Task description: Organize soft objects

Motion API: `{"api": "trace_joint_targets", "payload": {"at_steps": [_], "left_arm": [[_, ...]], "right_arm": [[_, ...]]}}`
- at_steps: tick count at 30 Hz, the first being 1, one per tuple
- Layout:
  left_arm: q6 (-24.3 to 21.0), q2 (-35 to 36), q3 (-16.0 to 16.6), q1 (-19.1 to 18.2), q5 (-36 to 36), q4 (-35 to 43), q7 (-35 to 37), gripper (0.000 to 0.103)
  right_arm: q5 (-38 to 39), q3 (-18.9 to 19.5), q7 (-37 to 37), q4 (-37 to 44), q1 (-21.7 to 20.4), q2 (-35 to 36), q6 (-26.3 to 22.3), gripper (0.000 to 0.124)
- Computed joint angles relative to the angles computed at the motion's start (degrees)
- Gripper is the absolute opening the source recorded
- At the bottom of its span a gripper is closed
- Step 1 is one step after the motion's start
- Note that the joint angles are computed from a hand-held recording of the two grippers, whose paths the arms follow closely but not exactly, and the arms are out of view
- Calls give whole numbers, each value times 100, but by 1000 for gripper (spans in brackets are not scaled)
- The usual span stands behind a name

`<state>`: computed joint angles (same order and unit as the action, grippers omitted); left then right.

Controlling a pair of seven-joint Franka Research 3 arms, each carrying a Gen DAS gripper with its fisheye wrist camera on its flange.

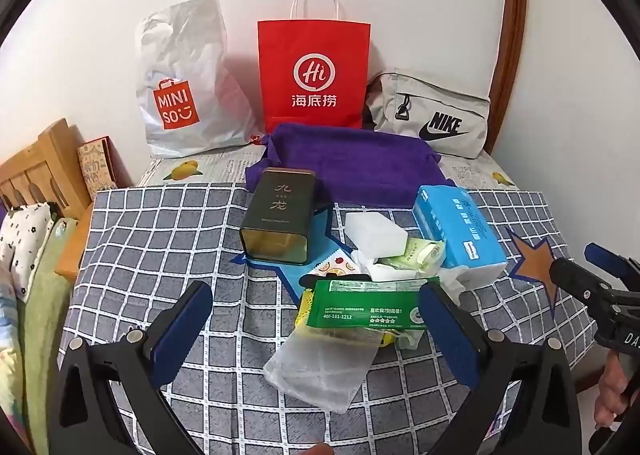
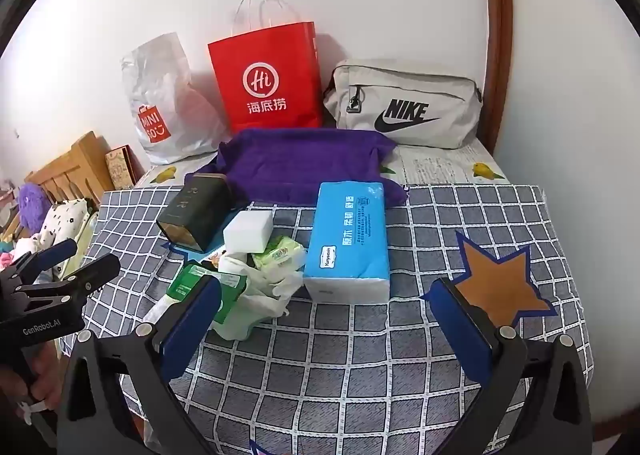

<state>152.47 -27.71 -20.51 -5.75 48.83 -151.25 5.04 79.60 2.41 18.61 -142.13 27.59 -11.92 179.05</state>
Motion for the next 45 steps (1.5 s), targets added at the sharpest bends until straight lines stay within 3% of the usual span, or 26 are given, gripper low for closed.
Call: {"api": "trace_joint_targets", "payload": {"at_steps": [5,8,16,33,45], "left_arm": [[-190,119,-13,-81,-144,152,211,103],[54,48,48,-24,-15,15,117,103],[126,-35,26,25,11,-69,57,103],[41,-111,-54,53,102,-100,-15,103],[18,-135,-55,5,137,-90,27,103]], "right_arm": [[-18,-14,31,-48,34,-54,-27,103],[-350,10,357,-96,4,-118,-61,103],[-1005,-80,986,-176,73,-124,-79,103],[-818,-284,841,-173,367,-89,-17,103],[-615,-188,707,-159,305,-111,-1,103]]}}
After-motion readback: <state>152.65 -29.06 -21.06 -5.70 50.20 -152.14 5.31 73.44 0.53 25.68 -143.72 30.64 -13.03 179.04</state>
